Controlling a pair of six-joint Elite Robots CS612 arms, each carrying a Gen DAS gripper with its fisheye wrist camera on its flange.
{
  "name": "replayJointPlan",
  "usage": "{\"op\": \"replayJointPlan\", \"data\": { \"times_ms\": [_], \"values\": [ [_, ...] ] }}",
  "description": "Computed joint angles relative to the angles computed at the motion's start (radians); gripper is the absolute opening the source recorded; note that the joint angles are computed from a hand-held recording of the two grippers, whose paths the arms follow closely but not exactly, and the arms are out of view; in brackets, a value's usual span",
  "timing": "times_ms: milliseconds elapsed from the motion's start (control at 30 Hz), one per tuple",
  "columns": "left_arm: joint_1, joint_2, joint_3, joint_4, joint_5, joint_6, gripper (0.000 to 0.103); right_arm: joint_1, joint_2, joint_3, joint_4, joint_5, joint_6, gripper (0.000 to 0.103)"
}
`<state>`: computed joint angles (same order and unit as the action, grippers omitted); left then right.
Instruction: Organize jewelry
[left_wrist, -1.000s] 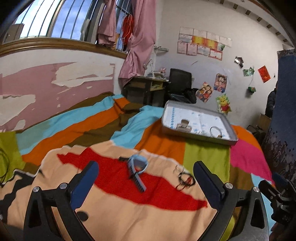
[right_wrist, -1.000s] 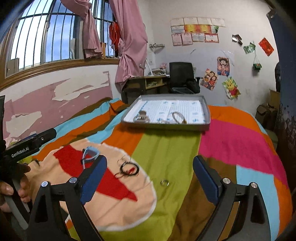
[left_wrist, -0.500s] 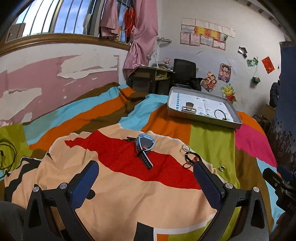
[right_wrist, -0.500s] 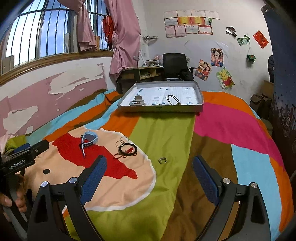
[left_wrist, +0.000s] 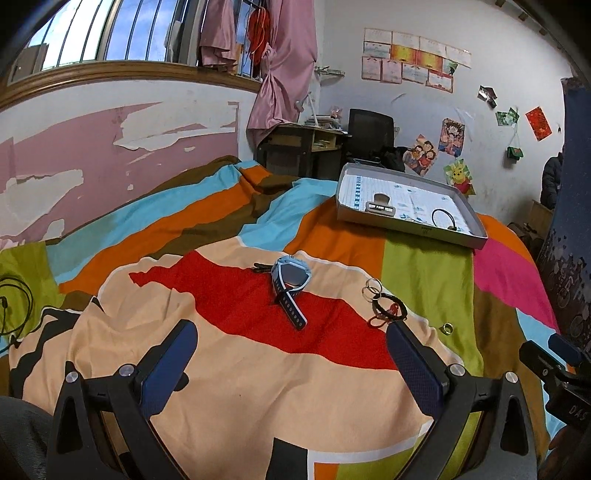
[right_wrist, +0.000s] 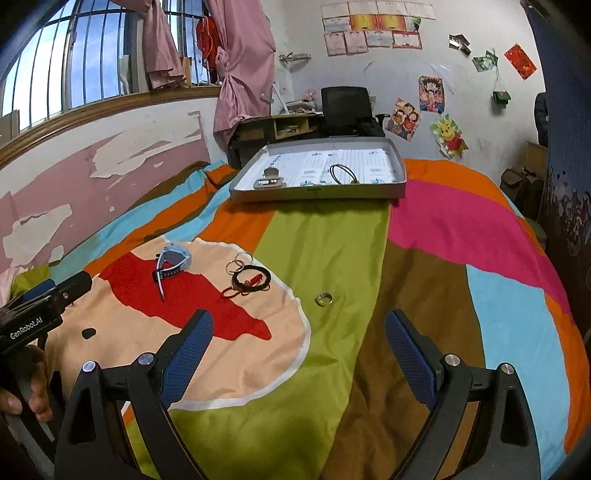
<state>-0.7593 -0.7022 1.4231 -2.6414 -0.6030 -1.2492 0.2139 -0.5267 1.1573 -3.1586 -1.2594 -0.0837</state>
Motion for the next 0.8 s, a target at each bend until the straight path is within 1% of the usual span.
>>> {"op": "replayJointPlan", "data": {
  "times_ms": [333, 600, 700, 800],
  "values": [
    [0.019, 0.020, -0.029, -0.021, -0.046, 0.033, 0.103, 0.002, 0.020, -0.042, 0.062, -0.010, 0.004, 0.091],
    [0.032, 0.031, -0.048, 0.001, -0.058, 0.007, 0.103, 0.007, 0.048, -0.090, 0.079, -0.024, 0.011, 0.091],
    [0.038, 0.044, -0.063, -0.025, -0.070, 0.042, 0.103, 0.010, 0.057, -0.106, 0.084, -0.027, 0.007, 0.091],
    [0.050, 0.064, -0.085, -0.099, -0.109, 0.129, 0.103, 0.013, 0.065, -0.122, 0.088, -0.042, -0.005, 0.091]
  ]
}}
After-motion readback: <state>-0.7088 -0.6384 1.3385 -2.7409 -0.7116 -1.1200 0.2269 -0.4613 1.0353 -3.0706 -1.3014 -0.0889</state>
